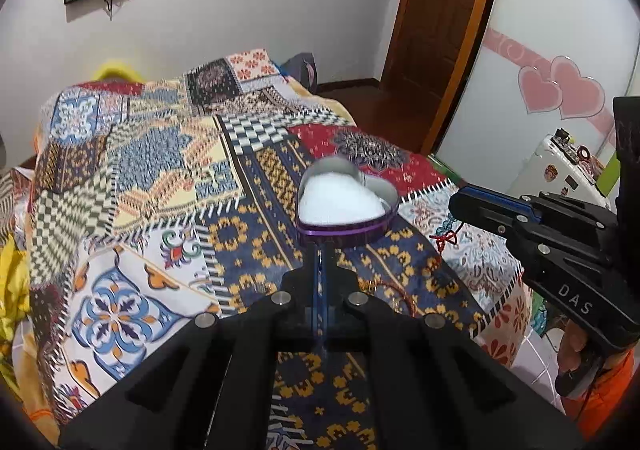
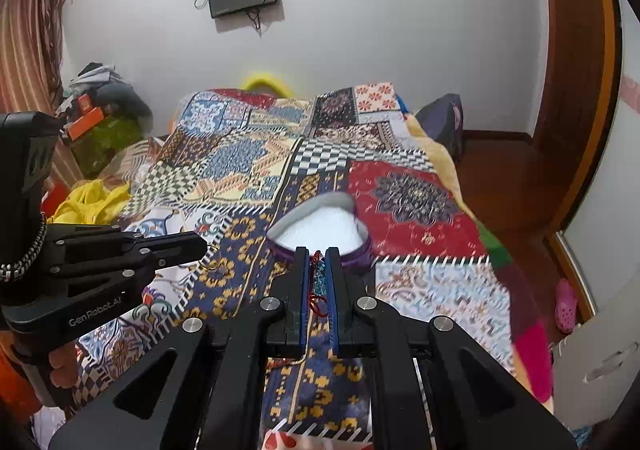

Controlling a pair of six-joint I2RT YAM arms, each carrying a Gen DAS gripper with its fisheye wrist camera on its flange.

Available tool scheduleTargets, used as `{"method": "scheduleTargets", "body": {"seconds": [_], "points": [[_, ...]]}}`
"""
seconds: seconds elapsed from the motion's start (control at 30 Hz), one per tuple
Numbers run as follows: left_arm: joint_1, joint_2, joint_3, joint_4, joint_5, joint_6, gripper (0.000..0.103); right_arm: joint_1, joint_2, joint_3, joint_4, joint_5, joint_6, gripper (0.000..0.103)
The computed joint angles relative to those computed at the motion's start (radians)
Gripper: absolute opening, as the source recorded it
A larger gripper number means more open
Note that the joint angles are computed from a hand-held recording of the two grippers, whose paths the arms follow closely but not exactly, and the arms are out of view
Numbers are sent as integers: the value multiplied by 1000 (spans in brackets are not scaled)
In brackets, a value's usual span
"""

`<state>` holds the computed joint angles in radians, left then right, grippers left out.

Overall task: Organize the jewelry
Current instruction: 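Carry the ring into the heart tin and open the right tool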

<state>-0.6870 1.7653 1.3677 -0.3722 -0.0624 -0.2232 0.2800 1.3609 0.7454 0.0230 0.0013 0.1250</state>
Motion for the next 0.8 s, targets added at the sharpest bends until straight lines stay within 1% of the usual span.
{"method": "scheduleTargets", "body": {"seconds": [0.3, 0.7, 0.8], "points": [[12, 56, 109, -14, -6, 15, 0, -39, 42, 80, 5, -13, -34, 7], [46, 189, 279, -51, 39, 35, 0, -55, 119, 171, 27, -40, -73, 7], [50, 225, 314, -61, 48, 42, 0, -60, 156, 200, 28, -67, -76, 7]]}}
